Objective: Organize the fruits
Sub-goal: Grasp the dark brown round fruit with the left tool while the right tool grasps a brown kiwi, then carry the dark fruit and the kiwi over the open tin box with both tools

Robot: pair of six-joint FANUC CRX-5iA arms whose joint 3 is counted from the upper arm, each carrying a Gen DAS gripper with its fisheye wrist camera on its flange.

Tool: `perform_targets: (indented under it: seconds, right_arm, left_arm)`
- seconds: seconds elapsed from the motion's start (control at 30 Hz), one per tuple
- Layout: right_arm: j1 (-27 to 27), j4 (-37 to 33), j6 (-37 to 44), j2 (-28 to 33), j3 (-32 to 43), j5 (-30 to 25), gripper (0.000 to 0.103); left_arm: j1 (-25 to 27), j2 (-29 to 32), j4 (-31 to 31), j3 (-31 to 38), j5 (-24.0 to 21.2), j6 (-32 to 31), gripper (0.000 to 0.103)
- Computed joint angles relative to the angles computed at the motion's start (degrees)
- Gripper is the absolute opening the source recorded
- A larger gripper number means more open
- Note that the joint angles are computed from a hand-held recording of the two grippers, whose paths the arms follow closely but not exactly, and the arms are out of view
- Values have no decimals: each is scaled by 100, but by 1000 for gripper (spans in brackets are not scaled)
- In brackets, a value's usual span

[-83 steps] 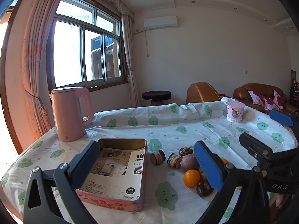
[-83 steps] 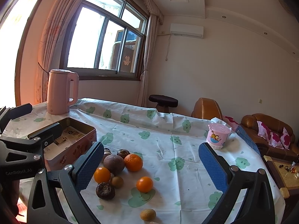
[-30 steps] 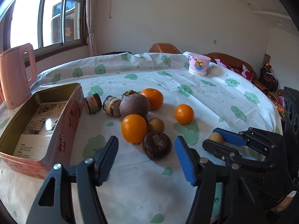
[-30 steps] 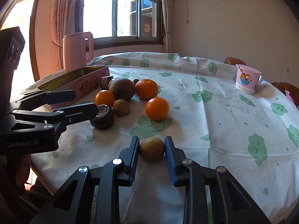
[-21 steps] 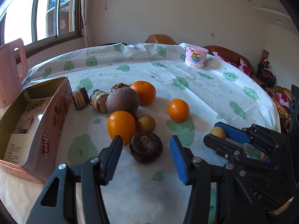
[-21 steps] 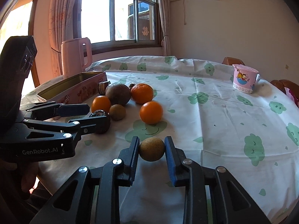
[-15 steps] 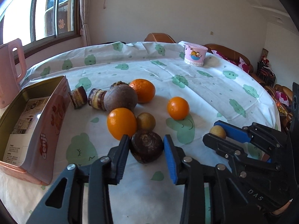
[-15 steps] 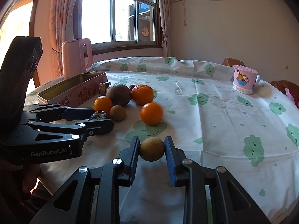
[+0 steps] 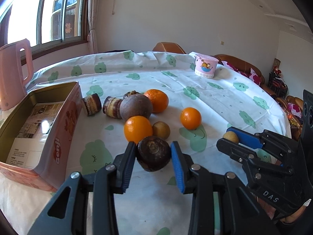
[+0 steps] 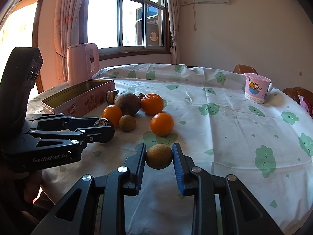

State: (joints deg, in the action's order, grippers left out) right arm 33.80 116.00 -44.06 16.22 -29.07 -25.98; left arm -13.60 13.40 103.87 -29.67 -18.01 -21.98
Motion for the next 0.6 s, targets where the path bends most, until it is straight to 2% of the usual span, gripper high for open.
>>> perform_targets:
  seconds: [0.23,0.33,0.6]
  right_arm:
    - [-24,345,-188,-5,16,-38,29]
    - [-36,498,-265,-3,41,-64,29]
    - [-81,877,-472,-16,96,-143,29]
  left_arm:
    - [-414,-153,1795,-30,379,-1453,38]
    - [-626,-229,2795,28,585,-2287,38]
    - [-879,-327,4229,197,807,-3504,38]
